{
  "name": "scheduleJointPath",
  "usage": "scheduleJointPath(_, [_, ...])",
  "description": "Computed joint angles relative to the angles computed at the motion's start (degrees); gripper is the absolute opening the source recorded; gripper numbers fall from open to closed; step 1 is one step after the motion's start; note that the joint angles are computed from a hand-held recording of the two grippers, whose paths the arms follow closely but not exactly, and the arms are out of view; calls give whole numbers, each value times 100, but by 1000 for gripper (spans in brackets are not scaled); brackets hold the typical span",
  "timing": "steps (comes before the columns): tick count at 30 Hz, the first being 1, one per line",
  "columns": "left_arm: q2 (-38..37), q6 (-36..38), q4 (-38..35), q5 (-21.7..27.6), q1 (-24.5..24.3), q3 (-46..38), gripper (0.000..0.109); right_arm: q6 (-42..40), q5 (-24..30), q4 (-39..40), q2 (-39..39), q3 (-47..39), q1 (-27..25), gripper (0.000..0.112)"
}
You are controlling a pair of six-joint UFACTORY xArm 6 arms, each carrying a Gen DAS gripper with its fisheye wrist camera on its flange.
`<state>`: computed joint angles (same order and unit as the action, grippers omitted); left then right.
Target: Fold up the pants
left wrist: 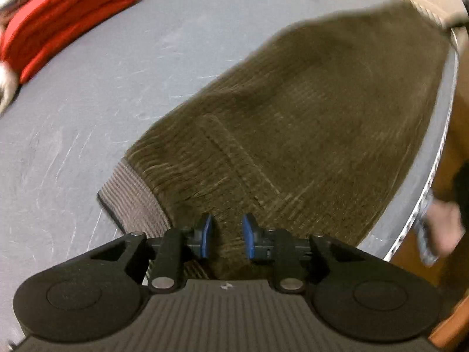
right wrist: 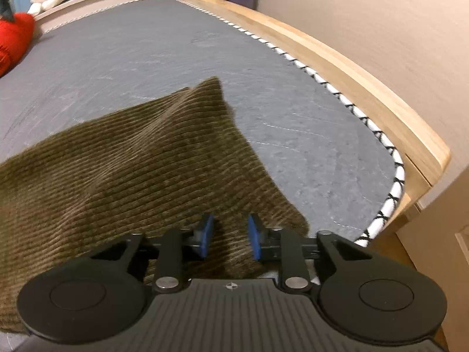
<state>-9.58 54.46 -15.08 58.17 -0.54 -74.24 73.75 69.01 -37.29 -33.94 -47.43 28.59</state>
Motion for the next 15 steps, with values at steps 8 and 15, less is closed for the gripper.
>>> scheduleJointPath(8, [22,-555,-981,-492,-9,-338,44,1845,1455,-972,-494,68,397,48])
scheduleJointPath(15, [244,-1154,-459,-1217,-624,-320,44,2482,-420,-97,-1854,1298,-381,51])
